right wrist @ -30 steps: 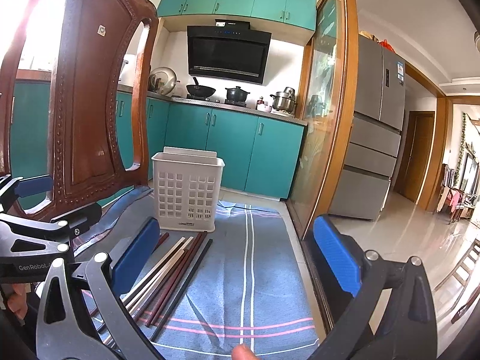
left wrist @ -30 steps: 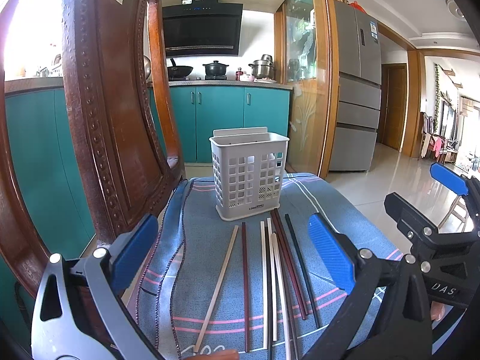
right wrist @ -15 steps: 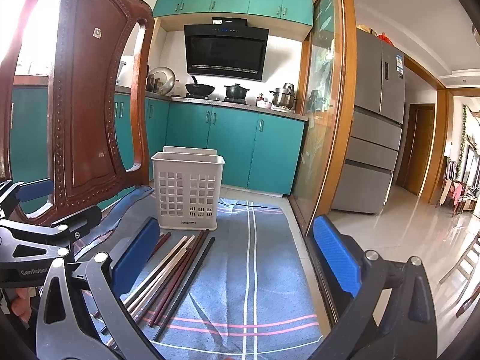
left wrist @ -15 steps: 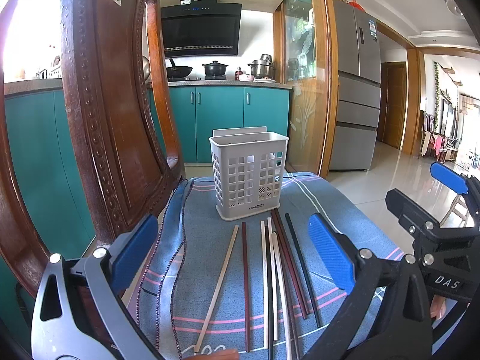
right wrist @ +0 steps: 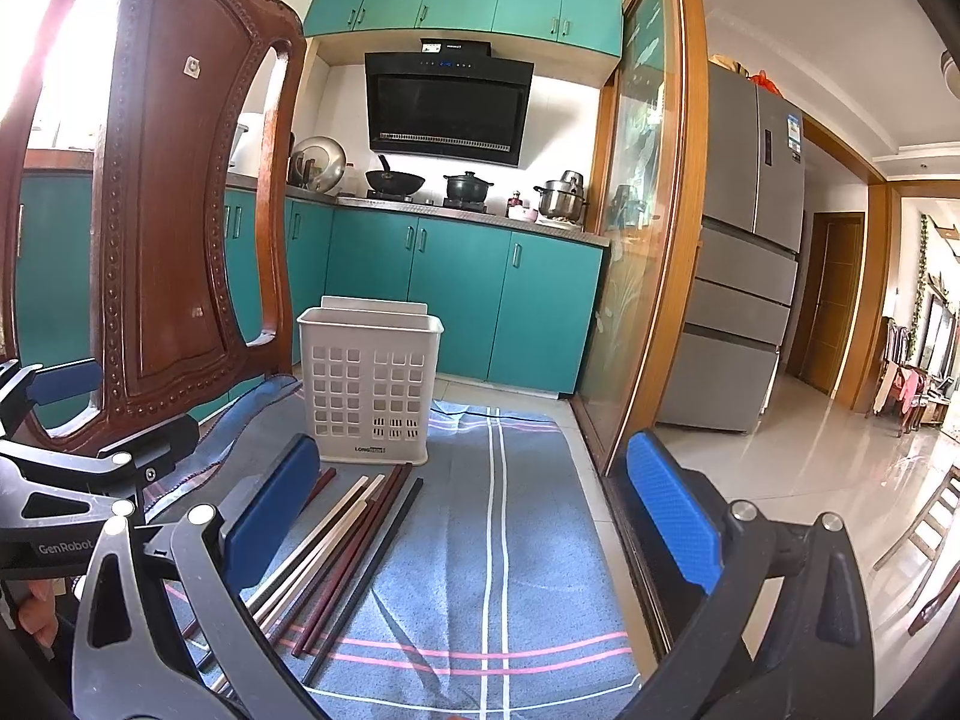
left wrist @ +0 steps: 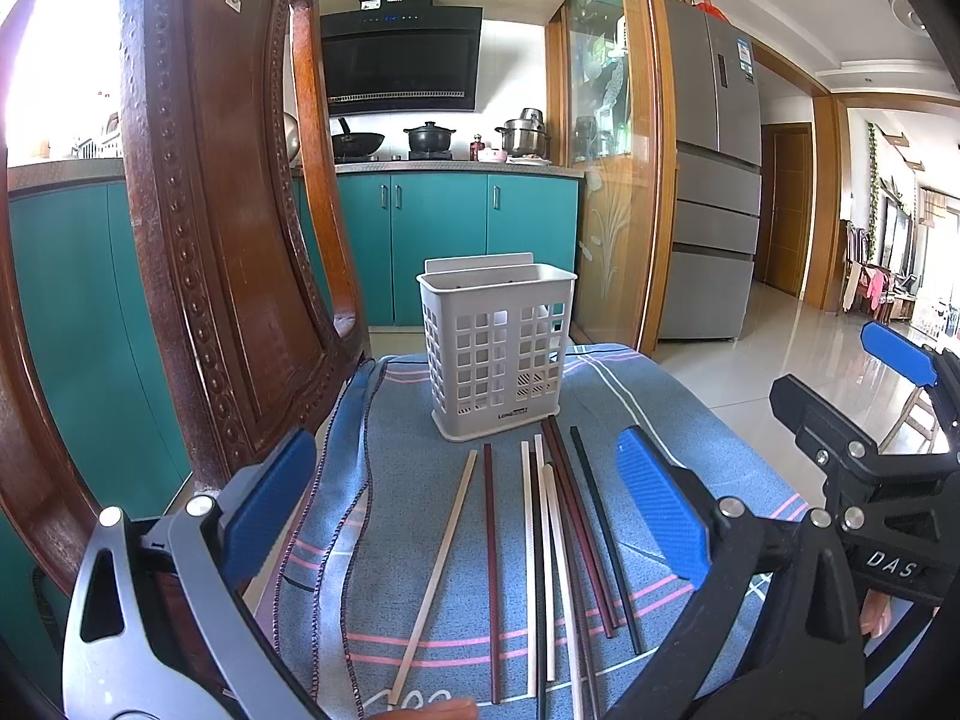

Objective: Organize utensils

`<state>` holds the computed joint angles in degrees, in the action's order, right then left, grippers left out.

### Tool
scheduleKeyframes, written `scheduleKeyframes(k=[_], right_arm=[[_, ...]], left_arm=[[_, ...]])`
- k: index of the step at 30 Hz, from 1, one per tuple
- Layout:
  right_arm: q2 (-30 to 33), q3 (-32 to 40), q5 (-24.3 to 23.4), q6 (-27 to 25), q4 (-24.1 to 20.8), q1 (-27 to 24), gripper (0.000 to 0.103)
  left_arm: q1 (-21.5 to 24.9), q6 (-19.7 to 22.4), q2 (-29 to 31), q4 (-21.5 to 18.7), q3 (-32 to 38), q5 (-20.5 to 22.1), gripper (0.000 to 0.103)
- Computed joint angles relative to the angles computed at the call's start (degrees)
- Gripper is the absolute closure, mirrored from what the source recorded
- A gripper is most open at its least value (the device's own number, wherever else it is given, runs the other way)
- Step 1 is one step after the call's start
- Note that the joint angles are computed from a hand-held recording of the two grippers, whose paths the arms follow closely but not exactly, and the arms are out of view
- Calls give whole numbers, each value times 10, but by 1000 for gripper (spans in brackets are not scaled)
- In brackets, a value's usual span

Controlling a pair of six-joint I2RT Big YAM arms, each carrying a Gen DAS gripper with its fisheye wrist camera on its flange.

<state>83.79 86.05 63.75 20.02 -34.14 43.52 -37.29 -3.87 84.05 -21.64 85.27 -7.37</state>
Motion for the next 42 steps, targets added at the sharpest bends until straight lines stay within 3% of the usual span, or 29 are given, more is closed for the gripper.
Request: scheduleKeyframes(k=[42], right_arm=[[-2, -3, 11, -5, 5, 0, 2]], left_arm=[[1, 5, 0, -3, -1, 1, 3]])
